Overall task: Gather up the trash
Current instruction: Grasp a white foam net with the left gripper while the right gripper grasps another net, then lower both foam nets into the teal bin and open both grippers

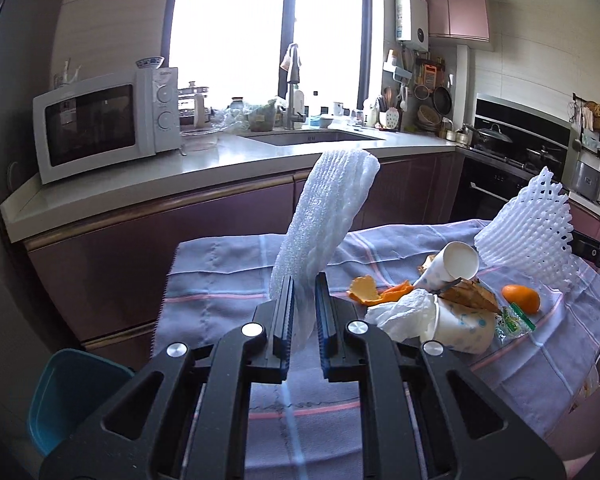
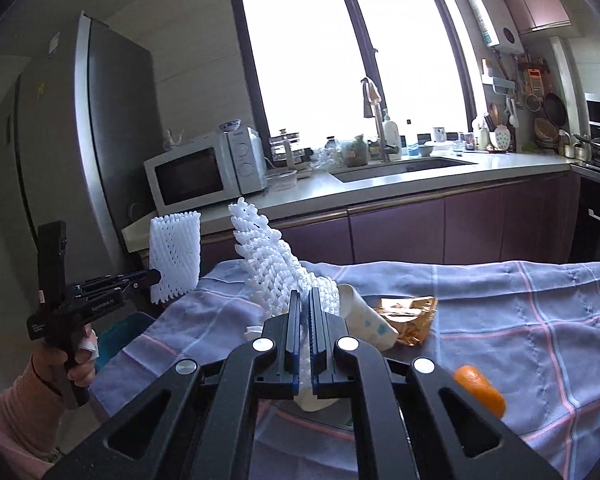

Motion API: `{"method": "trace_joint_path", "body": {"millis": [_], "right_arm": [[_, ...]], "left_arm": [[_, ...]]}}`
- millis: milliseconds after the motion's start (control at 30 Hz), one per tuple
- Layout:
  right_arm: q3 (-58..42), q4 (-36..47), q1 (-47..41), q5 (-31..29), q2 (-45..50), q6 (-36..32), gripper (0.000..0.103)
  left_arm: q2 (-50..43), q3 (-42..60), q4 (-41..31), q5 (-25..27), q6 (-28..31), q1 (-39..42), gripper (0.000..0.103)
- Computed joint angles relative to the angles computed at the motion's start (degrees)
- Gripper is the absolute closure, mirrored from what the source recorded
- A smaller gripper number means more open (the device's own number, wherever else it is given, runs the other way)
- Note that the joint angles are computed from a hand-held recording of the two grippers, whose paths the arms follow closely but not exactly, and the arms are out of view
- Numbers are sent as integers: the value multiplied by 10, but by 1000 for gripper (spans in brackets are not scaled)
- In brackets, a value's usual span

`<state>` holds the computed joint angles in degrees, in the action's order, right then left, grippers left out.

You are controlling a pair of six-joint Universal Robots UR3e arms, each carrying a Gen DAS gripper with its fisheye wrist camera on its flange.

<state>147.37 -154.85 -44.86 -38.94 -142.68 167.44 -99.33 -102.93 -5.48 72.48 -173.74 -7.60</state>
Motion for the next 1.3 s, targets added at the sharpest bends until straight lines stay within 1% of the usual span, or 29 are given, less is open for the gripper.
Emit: {"method": "trace_joint_path", "body": {"millis": [67, 133, 233, 367, 567, 700, 767, 867, 900, 1033, 1300], "right_arm": [[-16, -130, 91, -52, 111, 44, 100], [-41, -240, 179, -100, 218, 81, 100], [-100, -305, 280, -148, 338, 102, 100], [-192, -331, 385, -186, 463, 111, 100], [-361, -291, 500, -219, 608, 107, 100], [-483, -239, 557, -232, 694, 100, 100], [-543, -213, 581, -240, 735, 96, 100], [-638, -165, 614, -250, 795, 91, 100], [-672, -148, 625, -254, 816, 89, 100], [-809, -76, 658, -268, 902, 80, 100], [-1107, 94, 693, -291, 1076, 83, 100]], "left_arm": [[45, -50, 2, -9, 7, 36, 92], [87, -93, 1, -16, 17, 72, 92], [150, -156, -13, -40, 38, 145, 92], [227, -223, -47, -79, 71, 251, 92], [298, -289, -100, -129, 135, 388, 92], [309, -311, -116, -149, 166, 449, 92], [305, -316, -118, -152, 174, 466, 92], [285, -315, -113, -142, 179, 479, 92], [269, -313, -94, -126, 166, 461, 92], [222, -303, -77, -115, 166, 469, 92], [121, -272, -29, -72, 144, 444, 92]]}}
